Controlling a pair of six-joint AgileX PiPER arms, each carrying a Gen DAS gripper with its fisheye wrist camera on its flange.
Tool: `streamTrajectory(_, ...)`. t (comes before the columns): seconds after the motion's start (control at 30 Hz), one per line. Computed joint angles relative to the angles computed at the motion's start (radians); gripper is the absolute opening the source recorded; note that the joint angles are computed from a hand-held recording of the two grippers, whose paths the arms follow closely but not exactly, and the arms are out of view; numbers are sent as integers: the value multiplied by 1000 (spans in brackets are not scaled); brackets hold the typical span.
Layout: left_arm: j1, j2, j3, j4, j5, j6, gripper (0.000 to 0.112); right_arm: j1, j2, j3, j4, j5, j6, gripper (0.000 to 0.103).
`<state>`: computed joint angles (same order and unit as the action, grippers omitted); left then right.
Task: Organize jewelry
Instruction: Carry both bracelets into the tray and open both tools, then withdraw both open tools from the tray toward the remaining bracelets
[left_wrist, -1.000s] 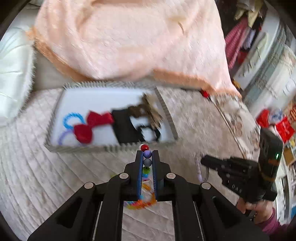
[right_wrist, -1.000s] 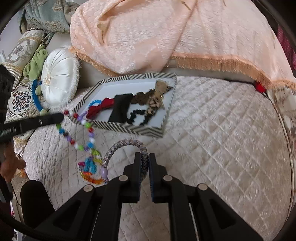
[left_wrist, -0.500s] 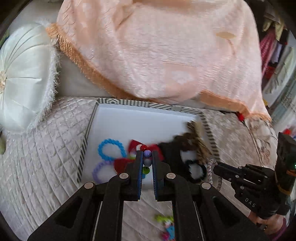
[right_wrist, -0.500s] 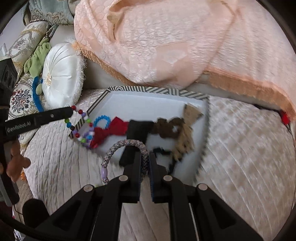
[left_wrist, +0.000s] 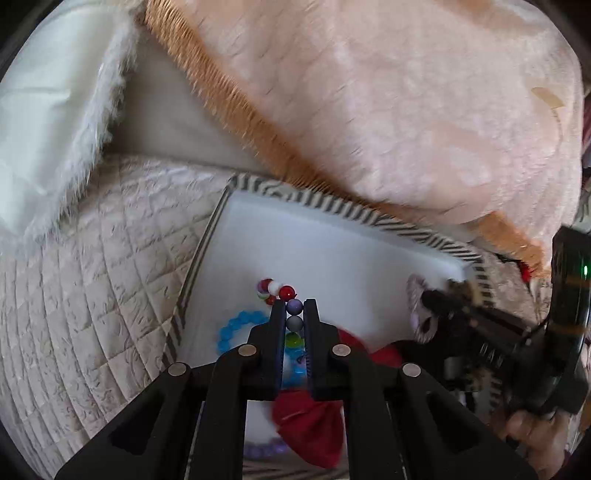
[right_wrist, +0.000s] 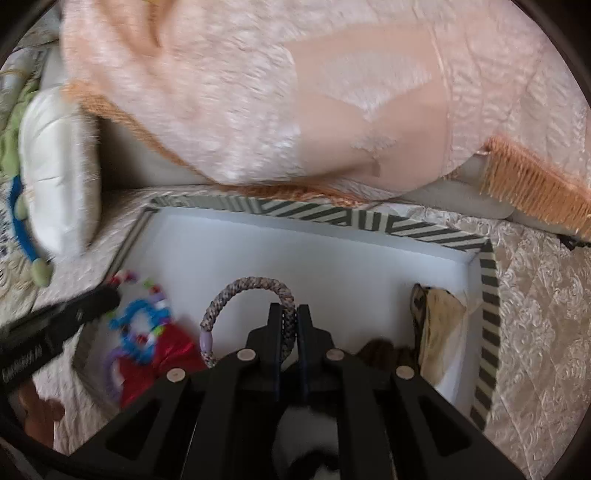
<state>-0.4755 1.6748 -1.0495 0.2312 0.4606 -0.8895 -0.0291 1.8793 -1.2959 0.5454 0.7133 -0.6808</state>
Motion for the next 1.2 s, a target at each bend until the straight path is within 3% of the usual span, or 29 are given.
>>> streamTrajectory(0.13, -4, 1, 41, 52, -6, -58, 0, 21, 53, -31, -75, -34, 99, 8)
streamTrajectory(0.2, -1, -3, 48, 48, -4, -50, 1, 13, 63, -34, -58, -38, 95, 13)
streamTrajectory(0.3, -6, -22, 60, 70, 9, -74, 24, -7, 52, -19, -28, -44, 66, 27)
streamTrajectory(0.47, -39, -70, 83, 123, 45, -142, 26, -53, -43, 63, 41, -30, -41, 31)
streamTrajectory(0.63, -172, -139, 111, 287, 166, -339, 26, -108, -203, 186, 119, 7, -175, 48)
streamTrajectory(0.7, -220, -164, 123, 329, 208, -406, 26, -143, -270, 243, 153, 20, -236, 51)
streamTrajectory(1.0, -492, -251, 147, 482, 443, -703, 26, -251, -487, 459, 185, 77, -382, 52)
streamTrajectory(1.2, -624, -282, 164, 516, 520, -828, 26, -335, -585, 564, 185, 126, -450, 54)
